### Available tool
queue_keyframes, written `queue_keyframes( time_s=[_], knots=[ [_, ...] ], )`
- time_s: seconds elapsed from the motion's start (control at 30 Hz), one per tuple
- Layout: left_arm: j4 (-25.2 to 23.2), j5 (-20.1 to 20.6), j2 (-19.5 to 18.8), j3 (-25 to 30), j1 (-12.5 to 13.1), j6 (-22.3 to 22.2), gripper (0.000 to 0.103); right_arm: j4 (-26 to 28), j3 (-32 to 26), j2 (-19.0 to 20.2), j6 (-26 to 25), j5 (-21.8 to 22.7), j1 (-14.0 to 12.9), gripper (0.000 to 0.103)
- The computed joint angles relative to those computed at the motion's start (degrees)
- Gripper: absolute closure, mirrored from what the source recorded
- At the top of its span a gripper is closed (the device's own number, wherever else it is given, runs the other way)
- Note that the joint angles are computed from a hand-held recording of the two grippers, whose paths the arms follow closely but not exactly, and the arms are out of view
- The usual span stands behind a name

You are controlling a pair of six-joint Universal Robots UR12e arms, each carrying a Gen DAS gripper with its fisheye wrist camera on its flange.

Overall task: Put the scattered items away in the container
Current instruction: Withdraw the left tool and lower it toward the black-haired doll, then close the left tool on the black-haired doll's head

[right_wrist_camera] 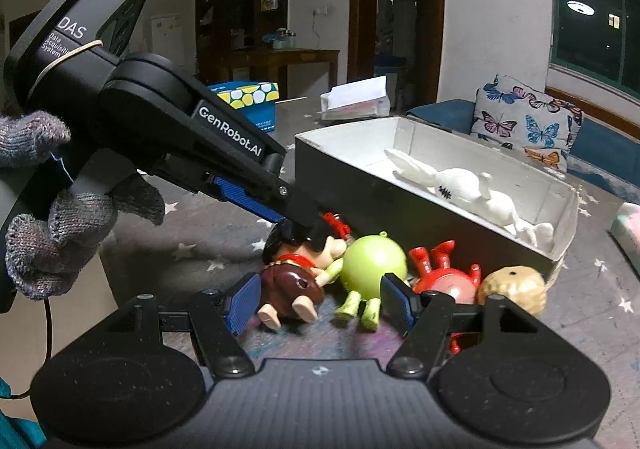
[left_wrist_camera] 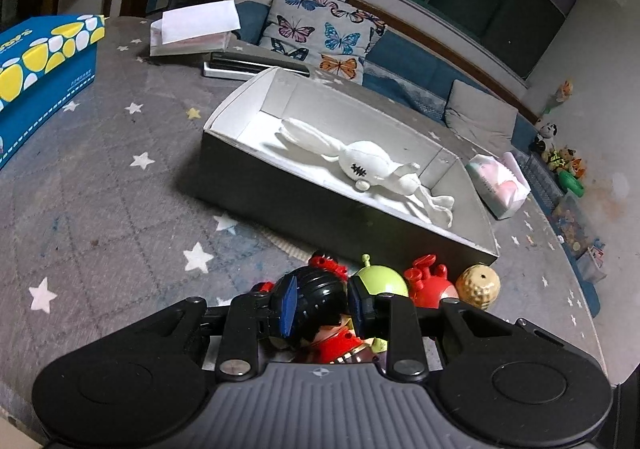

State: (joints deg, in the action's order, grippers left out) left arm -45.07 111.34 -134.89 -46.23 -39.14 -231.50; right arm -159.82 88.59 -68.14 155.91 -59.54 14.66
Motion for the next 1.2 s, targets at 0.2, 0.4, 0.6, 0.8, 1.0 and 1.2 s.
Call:
queue_keyframes(
  time_s=[0.2, 0.4, 0.6, 0.8, 1.0, 1.2],
  knots=[
    [-0.25, -0.14, 0.4, -0.74, 0.08, -0.56, 0.073, 1.16, -0.2, 0.22, -0.9, 0.3, 0.29, 0.035],
    [1.12, -0.84, 0.99, -2.11, 0.22, -1.03, 0.072, 2.53, -0.51, 0.43, -1.77, 0.85, 0.61, 0.035],
    [2.97, -2.18, 1.53, -3.49, 0.54, -1.92, 0.072, 3.48, -0.91, 0.66, -2.42, 1.19, 0.8, 0.035],
    [4.6, -2.4, 1.53, -3.61, 0.95, -1.53, 0.072, 4.64, -1.79, 1.32, -2.6, 1.36, 1.11, 0.035],
    [5.63, -4.27, 1.1, -3.22, 1.83, -0.03, 0.072, 6.21, -2.43, 1.85, -3.12, 0.72, 1.58, 0.036],
    [7.59, -6.25, 0.62, -3.4, 2.58, 0.57, 0.072, 7.54, -3.1, 2.3, -2.2, 0.22, 1.8, 0.044]
  ],
)
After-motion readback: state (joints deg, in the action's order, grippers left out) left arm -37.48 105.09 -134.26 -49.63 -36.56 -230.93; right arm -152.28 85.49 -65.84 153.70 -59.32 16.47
